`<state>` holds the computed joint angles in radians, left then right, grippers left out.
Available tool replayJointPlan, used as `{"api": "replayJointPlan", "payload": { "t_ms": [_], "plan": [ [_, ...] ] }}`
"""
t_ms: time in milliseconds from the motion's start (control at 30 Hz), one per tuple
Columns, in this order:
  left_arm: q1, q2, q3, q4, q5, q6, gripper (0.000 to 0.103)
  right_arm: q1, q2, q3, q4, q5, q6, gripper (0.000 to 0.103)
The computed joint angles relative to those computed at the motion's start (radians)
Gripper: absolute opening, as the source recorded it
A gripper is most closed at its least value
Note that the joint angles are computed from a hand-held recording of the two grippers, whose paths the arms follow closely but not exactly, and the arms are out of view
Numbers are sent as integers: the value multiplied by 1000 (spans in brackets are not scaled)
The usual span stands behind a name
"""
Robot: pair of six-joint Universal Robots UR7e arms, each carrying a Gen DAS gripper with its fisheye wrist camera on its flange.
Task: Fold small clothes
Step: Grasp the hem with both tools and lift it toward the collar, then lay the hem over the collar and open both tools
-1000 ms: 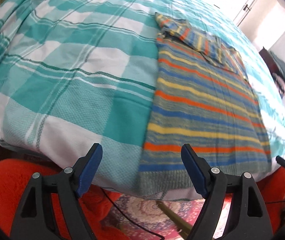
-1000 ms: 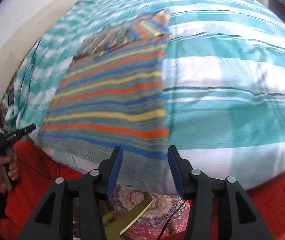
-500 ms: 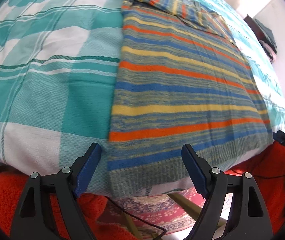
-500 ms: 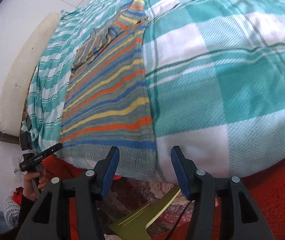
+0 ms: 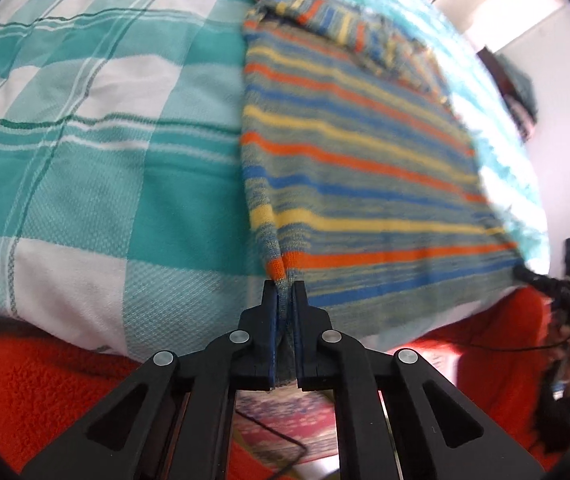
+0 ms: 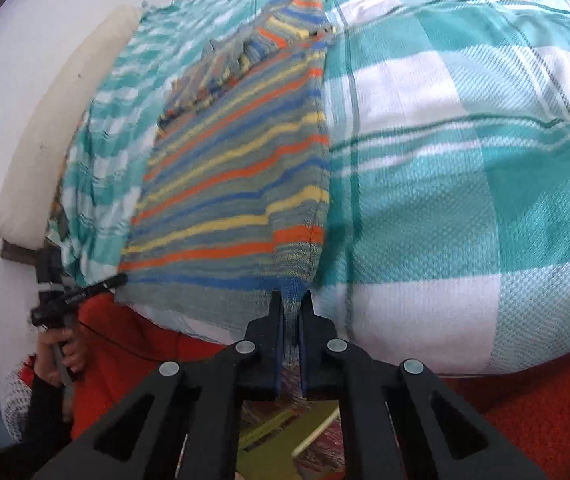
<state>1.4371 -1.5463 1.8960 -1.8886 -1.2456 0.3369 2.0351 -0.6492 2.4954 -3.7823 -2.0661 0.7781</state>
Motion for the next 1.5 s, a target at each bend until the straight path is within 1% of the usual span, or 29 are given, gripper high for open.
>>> {"api": "replayJointPlan", "payload": {
  "t_ms": [100,167,233,300,367,433,467,500,667,733,767,867,933,967,1000,1033,1067,1100,1133,1167,1200,1233,1300,1333,1367,1400,1433,1467,1500],
  "plan": [
    [8,20,-55,10,-121,-11,4,-29,8,3,-137,49,-40,6],
    [5,46,-85,-11,-177,-32,4,-66,8,-2,-219,84,-74,6],
    [5,98,-135,-48,-240,-73,4,-103,-3,-17,-249,98,-104,6],
    [3,155,-183,-82,-268,-107,4,-139,-36,-50,-219,72,-148,6],
    [-2,218,-234,-120,-283,-132,4,-168,-81,-96,-144,28,-184,6],
    [-4,293,-295,-147,-302,-163,4,-202,-114,-134,-94,17,-230,6],
    [-6,331,-330,-151,-310,-179,4,-227,-130,-160,-71,32,-257,6],
    [-10,374,-372,-158,-312,-196,4,-249,-142,-180,-54,50,-273,6],
    [-30,553,-558,-177,-302,-236,4,-326,-175,-330,85,80,-359,6],
    [-36,622,-634,-179,-297,-249,4,-358,-189,-381,140,108,-392,6],
    [-41,656,-672,-178,-287,-251,4,-374,-189,-420,175,117,-412,6],
    [-47,757,-784,-184,-256,-261,5,-413,-178,-503,225,130,-459,6],
    [-47,826,-859,-192,-234,-277,6,-443,-153,-560,240,142,-471,6],
    [-49,851,-880,-200,-218,-286,6,-464,-138,-588,250,158,-472,9],
    [-52,884,-911,-198,-188,-295,12,-474,-126,-612,269,146,-461,10],
    [-55,908,-939,-182,-154,-308,18,-479,-112,-633,281,116,-446,20],
    [-58,934,-977,-144,-114,-329,38,-480,-99,-645,275,82,-435,43],
    [-60,953,-1008,-113,-77,-352,57,-481,-94,-644,248,76,-436,52],
    [-61,952,-1008,-125,-56,-360,60,-475,-92,-637,211,72,-446,54],
    [-60,931,-974,-176,-51,-351,63,-468,-95,-629,193,67,-455,54],
    [-59,914,-949,-205,-53,-337,67,-456,-99,-622,187,66,-474,54],
    [-59,893,-919,-235,-59,-317,68,-445,-105,-620,212,77,-499,54],
    [-62,836,-829,-301,-69,-261,75,-437,-116,-639,357,157,-539,54],
    [-63,808,-784,-323,-87,-228,77,-440,-113,-655,433,201,-540,54],
    [-62,781,-743,-309,-120,-186,80,-445,-103,-690,532,244,-539,54],
    [-61,786,-744,-283,-139,-161,82,-448,-82,-734,618,270,-543,54],
    [-61,792,-750,-226,-159,-139,83,-450,-53,-787,698,279,-550,54],
    [-63,803,-764,-143,-175,-122,83,-453,-19,-852,787,278,-556,54],
    [-69,820,-777,-71,-177,-106,83,-455,14,-907,834,266,-553,54]
  ]
}}
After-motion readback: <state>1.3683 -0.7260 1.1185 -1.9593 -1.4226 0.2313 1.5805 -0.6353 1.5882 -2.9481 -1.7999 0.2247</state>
